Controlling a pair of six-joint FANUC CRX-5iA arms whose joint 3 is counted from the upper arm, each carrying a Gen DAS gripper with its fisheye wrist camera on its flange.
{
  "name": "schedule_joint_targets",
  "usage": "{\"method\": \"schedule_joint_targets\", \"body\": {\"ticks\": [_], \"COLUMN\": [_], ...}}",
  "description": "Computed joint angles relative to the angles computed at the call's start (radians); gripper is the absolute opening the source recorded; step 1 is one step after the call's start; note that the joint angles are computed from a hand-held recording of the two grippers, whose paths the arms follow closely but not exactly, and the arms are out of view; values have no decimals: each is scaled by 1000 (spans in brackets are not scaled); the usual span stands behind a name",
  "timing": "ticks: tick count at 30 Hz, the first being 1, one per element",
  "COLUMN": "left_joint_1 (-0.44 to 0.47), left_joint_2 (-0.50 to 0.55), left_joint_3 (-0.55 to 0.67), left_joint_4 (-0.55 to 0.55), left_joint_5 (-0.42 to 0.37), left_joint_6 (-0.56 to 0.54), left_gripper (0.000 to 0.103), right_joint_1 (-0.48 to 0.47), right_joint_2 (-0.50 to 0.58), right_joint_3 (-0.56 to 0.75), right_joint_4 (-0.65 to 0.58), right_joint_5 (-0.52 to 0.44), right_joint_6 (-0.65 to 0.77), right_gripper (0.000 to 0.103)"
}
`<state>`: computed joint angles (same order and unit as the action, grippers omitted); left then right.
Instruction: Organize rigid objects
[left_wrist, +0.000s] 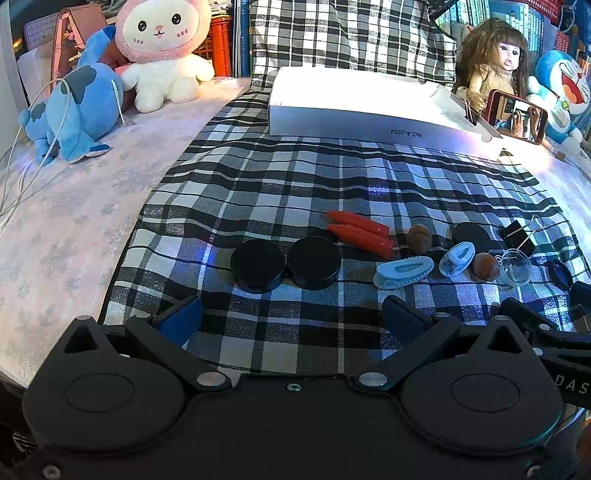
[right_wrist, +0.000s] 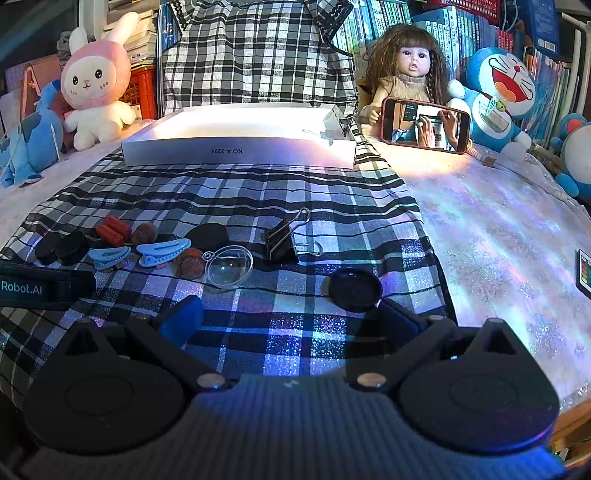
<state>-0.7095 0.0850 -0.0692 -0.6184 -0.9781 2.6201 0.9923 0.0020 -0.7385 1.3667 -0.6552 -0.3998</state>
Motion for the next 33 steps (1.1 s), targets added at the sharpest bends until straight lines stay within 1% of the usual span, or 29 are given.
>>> {"method": "schedule_joint_targets", "body": {"ticks": [5, 17, 21, 26, 28, 30, 31, 33], "left_joint_1": [-7, -19, -15, -4, -2, -3, -1, 4], "left_joint_2": [-4, -22, -21, -24, -30, -42, -51, -76], "left_joint_3": [-9, -39, -36, -39, -44, -53, -62, -85], "left_joint_4": [-16, -56, -47, -30, -28, -34, -34, -32], "left_joint_5": [9, 46, 45, 54, 60, 68, 77, 103], "left_joint_6": [13, 29, 17, -4, -8, 0, 2, 8], "left_gripper": [103, 103, 103, 103, 100, 94, 92, 85], "right_joint_1": [-7, -13, -20, -36, -49, -57, -59, -65], "right_joint_2": [-3, -3, -5, -21, -30, -36, -38, -41], "right_joint_3": [-11, -18, -28, -43, -51, -56, -58, -60], "right_joint_4": [31, 60, 92, 135, 169, 202, 217, 256], "right_joint_5": [6, 9, 14, 42, 59, 68, 70, 75], "right_joint_6": [-24, -45, -71, -100, -119, -133, -137, -146], "right_gripper": [103, 103, 103, 102, 101, 98, 98, 96]}}
